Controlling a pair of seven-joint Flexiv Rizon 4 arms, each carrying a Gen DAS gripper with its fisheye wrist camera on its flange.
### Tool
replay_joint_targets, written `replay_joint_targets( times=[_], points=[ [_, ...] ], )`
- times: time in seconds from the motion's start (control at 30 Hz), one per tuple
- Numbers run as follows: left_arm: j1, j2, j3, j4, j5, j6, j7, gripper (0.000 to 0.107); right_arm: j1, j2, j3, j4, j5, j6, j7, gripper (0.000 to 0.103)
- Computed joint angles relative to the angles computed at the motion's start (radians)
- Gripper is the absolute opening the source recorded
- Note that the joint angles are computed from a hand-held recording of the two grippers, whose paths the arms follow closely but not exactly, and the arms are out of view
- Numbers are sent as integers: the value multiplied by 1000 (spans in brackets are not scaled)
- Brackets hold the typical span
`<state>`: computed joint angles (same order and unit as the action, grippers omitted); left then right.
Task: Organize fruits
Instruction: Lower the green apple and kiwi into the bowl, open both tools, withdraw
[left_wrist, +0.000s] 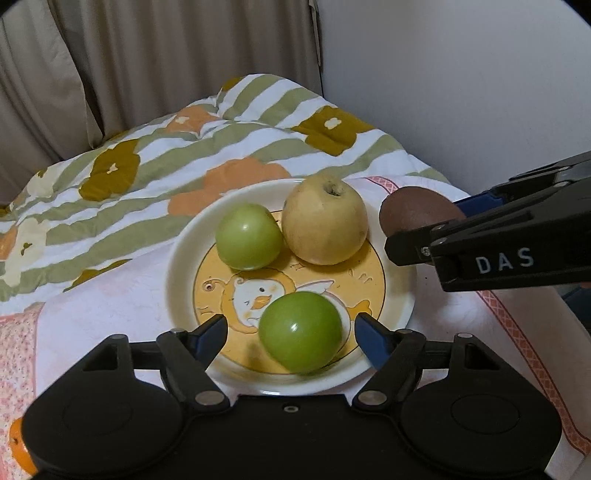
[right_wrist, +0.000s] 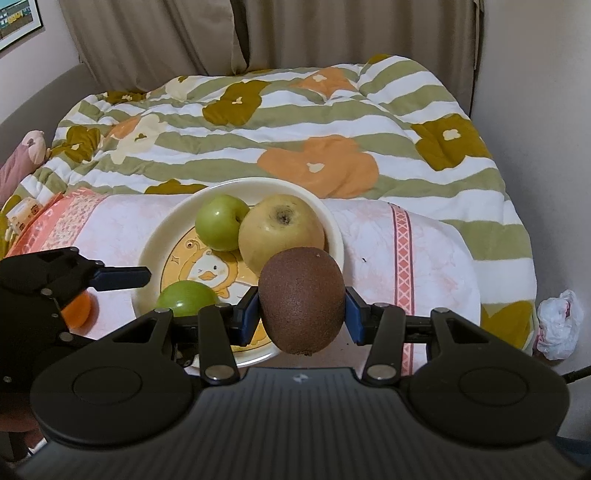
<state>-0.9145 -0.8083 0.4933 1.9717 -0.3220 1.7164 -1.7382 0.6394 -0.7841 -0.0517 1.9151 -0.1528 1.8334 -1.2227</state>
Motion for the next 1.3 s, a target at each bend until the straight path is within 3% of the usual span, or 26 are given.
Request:
replay_joint_targets(
  times=[0.17, 0.63, 0.9, 0.97, 1.1, 1.3],
  points=[
    [-40, 36, 33, 61, -19, 13, -22, 94, -11, -3, 24, -18, -33, -28, -13, 62],
    [-155, 69, 140, 149, -50, -9, -107, 94, -120, -33, 153, -99, -149, -187, -32, 62],
    [-188, 50, 173, 150, -53, -30, -137, 94, -159, -55, 198, -122, -170, -211, -64, 65],
    [-202, 49, 189, 150, -48, -44, -148, 94, -136, -49, 170, -110, -170, -184, -67, 66],
    [-232, 49, 226, 151, -20, -67, -184, 94, -19, -19, 30, -47, -134, -87, -48, 100],
    [-294, 44, 293, 160, 16, -80, -251, 94, -30, 10, 47, -6, -103, -51, -52, 101]
  ],
)
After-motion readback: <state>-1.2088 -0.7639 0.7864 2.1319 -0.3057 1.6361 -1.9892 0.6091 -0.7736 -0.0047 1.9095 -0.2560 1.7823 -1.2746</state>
